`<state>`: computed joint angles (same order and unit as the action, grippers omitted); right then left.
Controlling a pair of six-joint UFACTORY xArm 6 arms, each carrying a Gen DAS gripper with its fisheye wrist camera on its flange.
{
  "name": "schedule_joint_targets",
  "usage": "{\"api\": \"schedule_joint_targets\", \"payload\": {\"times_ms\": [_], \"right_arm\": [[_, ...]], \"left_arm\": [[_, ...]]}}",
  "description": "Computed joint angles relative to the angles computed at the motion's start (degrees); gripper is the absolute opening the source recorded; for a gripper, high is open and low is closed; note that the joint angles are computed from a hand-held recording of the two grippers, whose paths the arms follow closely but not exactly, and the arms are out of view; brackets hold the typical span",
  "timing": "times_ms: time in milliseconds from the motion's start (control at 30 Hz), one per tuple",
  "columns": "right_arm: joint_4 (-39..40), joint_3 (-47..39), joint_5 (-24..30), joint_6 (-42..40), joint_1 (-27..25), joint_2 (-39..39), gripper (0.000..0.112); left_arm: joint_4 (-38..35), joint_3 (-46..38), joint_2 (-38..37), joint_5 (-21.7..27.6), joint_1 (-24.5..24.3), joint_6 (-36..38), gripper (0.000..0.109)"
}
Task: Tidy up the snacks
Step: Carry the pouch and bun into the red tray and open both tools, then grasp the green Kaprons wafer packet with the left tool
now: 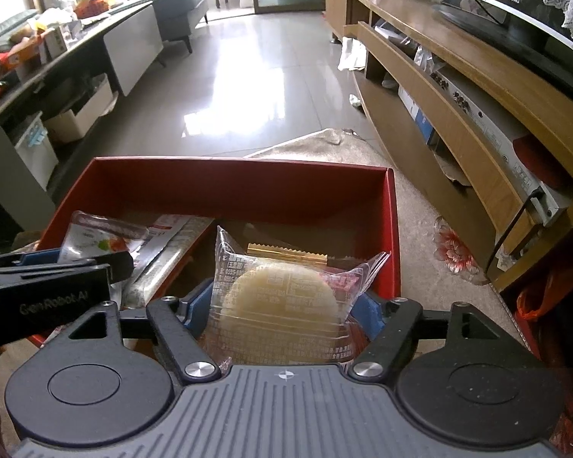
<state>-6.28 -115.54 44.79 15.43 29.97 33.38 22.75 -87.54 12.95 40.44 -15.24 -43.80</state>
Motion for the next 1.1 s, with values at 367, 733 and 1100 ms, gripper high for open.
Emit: {"api": "schedule_joint_targets", "payload": {"times_ms": [367,733,1100], "right_arm": [[-1.00,1.32,-2.00,0.58,0.00,-1.22,0.085],[-1.31,4.60,-5.69,2.64,-0.60,-3.81,0.086],[-2.19,10.95,-8.03,5.07,-1.93,-8.76,0.086]], "left_arm": [[0.83,2.21,-2.44,-1.73,0.34,-1.54,0.063],[-0.38,4.17,-4.78,-3.22,-0.05,-0.63,0.063],[-5.50,7.79,-8.19,-4.80,-1.96,3.59,0.063]]}}
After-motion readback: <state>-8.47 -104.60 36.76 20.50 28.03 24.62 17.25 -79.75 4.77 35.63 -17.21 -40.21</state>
